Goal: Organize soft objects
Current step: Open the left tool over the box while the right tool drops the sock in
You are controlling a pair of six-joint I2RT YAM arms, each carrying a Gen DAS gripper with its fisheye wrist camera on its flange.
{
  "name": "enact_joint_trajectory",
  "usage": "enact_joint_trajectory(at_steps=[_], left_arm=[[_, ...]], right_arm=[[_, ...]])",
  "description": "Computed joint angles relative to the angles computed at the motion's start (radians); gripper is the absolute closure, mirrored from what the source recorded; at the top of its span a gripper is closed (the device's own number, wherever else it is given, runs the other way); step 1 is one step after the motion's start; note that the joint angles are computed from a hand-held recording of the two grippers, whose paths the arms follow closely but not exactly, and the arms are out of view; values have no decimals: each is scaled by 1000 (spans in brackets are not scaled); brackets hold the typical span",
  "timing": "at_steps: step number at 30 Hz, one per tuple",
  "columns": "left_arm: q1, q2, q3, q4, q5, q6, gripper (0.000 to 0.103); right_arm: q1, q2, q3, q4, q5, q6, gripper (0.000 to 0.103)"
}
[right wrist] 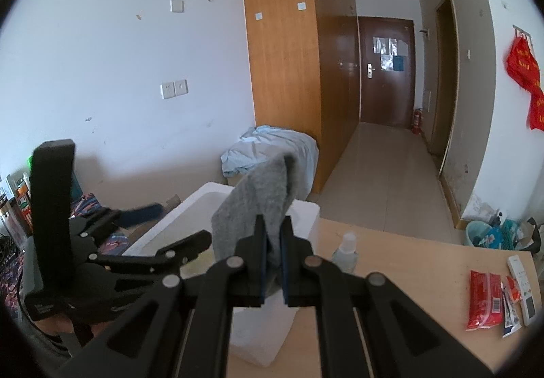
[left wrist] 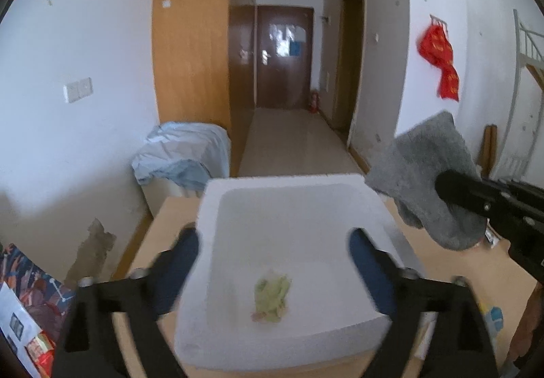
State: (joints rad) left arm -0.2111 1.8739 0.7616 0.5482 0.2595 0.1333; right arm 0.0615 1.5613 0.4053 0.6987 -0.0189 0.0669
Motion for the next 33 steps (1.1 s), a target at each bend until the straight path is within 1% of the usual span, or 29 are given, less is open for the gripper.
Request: enact_joint_trajectory(at_steps=[1,2,9,16,18,21,24,27,30,32,33], left_arm=[[3,-6,-12,21,-2,-8,1],[8,-12,-20,30,1,-12,0],[44,-43,-45,29,-3,-25,0],[126,-122,-141,96,2,-12,0],[151,-131,-144,89,15,-12,0],[184,-139,-144,71,35,-18,0],[207,-142,-150,82,28,-27,0],[236,-140,-146,83,41,-25,0],[248,-130,-124,60,46,-25,0],[253,-127,-116,46,54,-22,0],[254,-126,-116,45,55,-23,0]], right_arm=[[0,-1,-1,1,-1,0,94],[-1,-1,-1,2,-1,-2,94],[20,8,6,-2,7,-11,94],[56,40,47,-30,20,-17,94],[78,62,65,-31,43,-20,94],[92,94,95,-49,36,-15,94],[111,126,125,-60,44,-15,94],[119,151,150,-73,33,-12,94],[118,168,172,-88,32,1,94],[129,169,175,-92,60,-9,93],[133,168,177,-100,68,-11,90]])
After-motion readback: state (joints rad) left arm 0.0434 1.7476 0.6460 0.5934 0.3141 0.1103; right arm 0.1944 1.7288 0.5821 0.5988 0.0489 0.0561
